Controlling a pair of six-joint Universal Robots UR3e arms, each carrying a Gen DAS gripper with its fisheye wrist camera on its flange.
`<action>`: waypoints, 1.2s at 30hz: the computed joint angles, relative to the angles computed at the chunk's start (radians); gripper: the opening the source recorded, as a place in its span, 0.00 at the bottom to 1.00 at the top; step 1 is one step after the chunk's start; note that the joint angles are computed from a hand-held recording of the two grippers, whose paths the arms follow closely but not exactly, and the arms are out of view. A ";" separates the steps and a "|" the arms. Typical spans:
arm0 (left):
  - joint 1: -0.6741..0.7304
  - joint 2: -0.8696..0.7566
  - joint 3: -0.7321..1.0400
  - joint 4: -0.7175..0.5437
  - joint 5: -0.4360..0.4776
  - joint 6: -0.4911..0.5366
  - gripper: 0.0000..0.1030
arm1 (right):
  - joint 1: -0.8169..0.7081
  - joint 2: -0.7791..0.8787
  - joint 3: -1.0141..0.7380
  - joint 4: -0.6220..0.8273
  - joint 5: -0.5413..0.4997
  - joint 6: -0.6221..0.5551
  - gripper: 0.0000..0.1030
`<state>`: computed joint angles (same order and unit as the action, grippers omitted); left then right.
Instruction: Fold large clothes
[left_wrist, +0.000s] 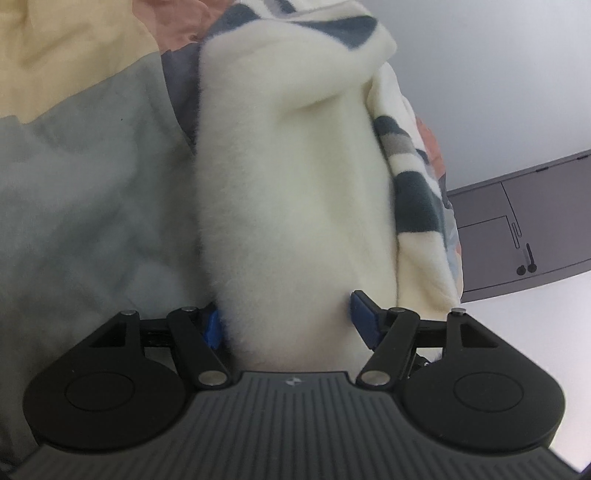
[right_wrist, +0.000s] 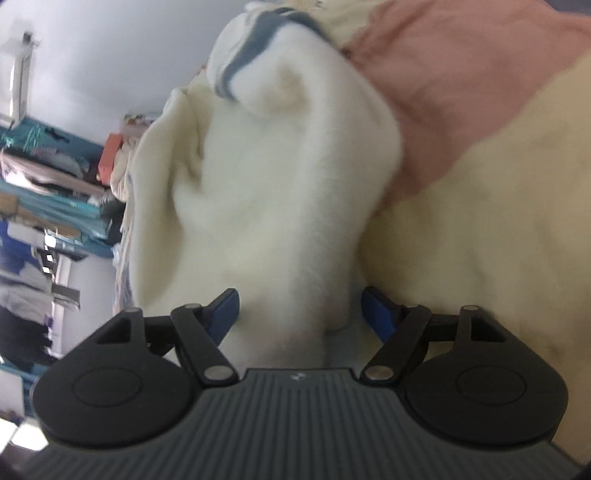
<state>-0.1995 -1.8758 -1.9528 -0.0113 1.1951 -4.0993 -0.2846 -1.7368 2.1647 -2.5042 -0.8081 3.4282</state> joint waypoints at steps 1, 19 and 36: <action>0.002 -0.001 -0.001 0.005 -0.002 -0.003 0.70 | 0.012 0.013 -0.004 -0.033 -0.006 0.011 0.74; 0.133 0.213 -0.226 0.493 -0.106 -0.078 0.14 | -0.099 -0.054 0.051 -0.570 0.165 0.084 0.15; 0.097 0.403 0.652 -0.220 -0.029 0.050 0.14 | -0.231 0.059 -0.960 -0.264 0.409 0.349 0.15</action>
